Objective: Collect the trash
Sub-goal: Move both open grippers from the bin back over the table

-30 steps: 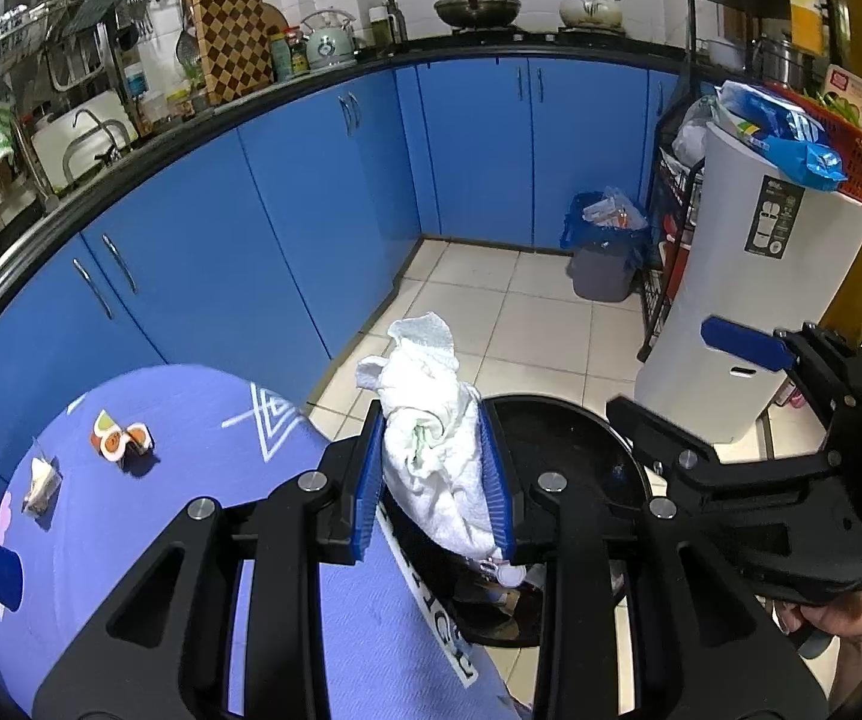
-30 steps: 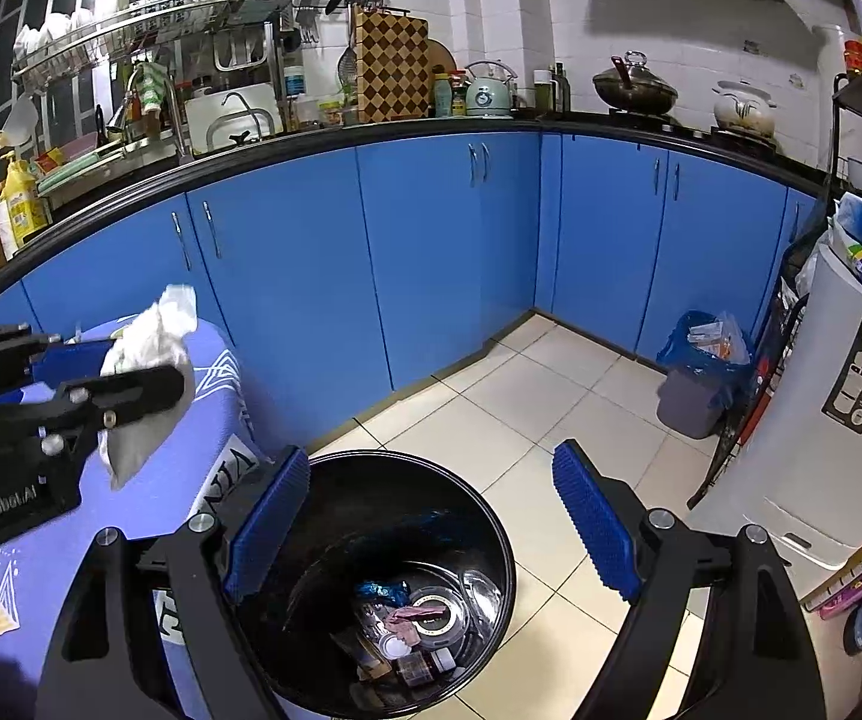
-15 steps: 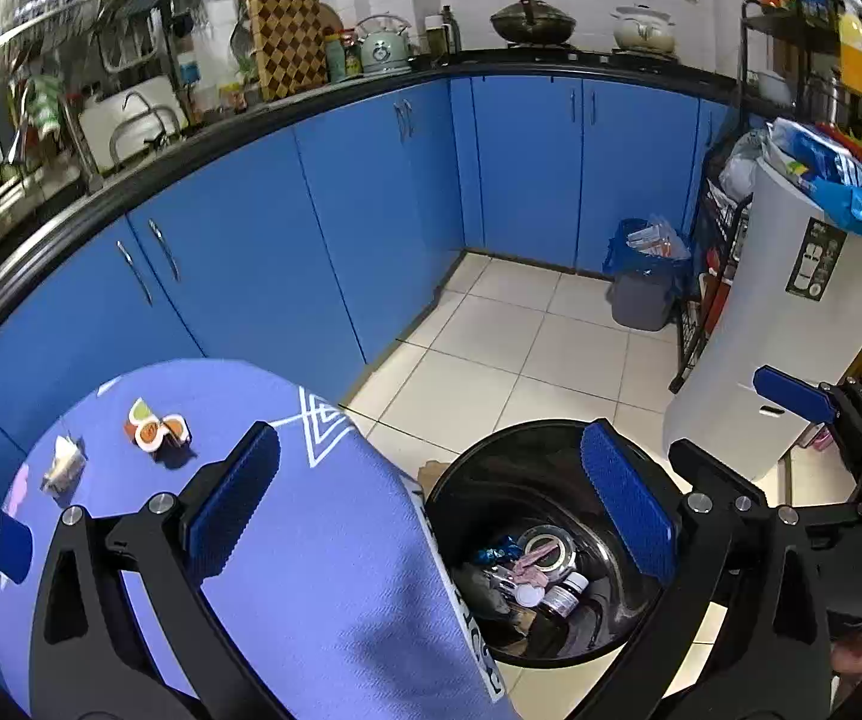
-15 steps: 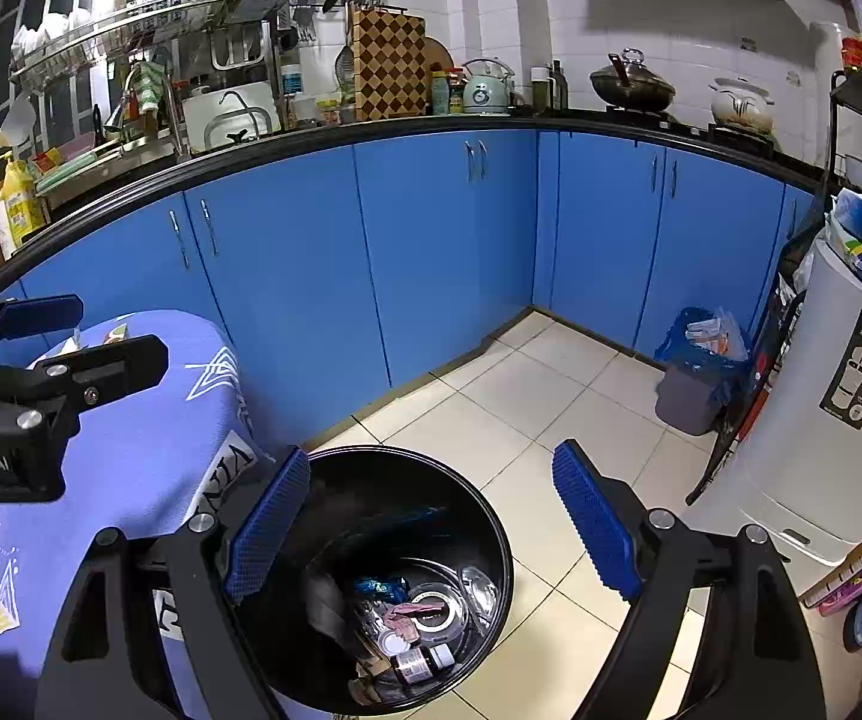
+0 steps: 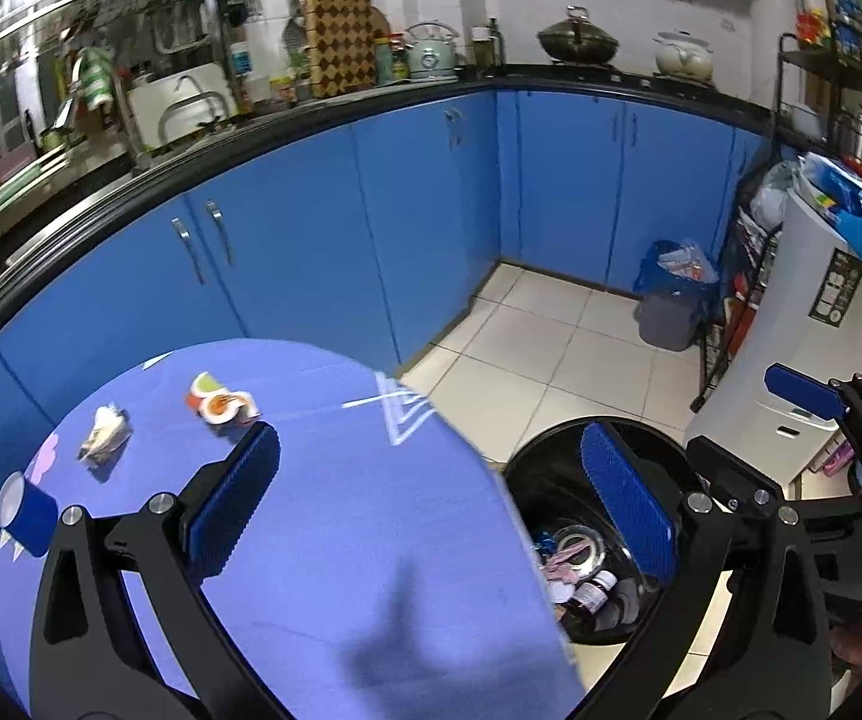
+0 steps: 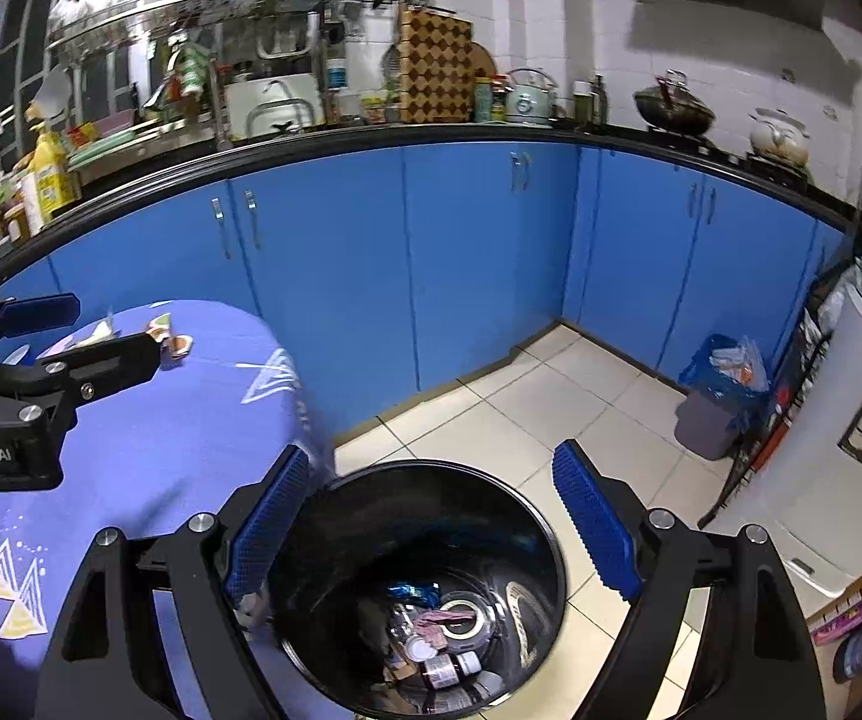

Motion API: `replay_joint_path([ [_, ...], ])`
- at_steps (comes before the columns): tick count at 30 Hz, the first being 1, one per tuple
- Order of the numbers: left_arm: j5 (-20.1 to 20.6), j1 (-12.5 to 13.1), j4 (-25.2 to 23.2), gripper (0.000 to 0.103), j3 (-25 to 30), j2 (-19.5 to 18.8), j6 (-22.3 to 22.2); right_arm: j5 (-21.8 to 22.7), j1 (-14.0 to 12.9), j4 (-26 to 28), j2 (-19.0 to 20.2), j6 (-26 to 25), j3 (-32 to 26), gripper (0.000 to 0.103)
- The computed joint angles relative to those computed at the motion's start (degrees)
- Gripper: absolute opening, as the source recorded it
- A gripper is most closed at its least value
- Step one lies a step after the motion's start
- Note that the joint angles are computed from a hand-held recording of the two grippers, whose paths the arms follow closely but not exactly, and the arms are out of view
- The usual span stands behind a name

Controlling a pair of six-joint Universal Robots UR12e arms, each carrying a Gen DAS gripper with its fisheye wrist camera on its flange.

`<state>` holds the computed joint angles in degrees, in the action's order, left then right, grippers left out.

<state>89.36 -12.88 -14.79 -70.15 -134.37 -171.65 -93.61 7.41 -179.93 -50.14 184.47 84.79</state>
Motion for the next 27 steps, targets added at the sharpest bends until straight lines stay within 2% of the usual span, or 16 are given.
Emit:
replay_joint_path([
  [17, 3.96, 6.28, 4.6, 0.099, -6.46, 3.2, -4.45, 3.07, 5.58, 7.48, 5.17, -7.51, -11.69, 0.081],
  [27, 6.4, 10.37, 7.64, 0.099, -10.0, 4.39, -6.47, 4.3, 8.77, 15.01, 9.93, -10.98, -21.26, 0.081],
])
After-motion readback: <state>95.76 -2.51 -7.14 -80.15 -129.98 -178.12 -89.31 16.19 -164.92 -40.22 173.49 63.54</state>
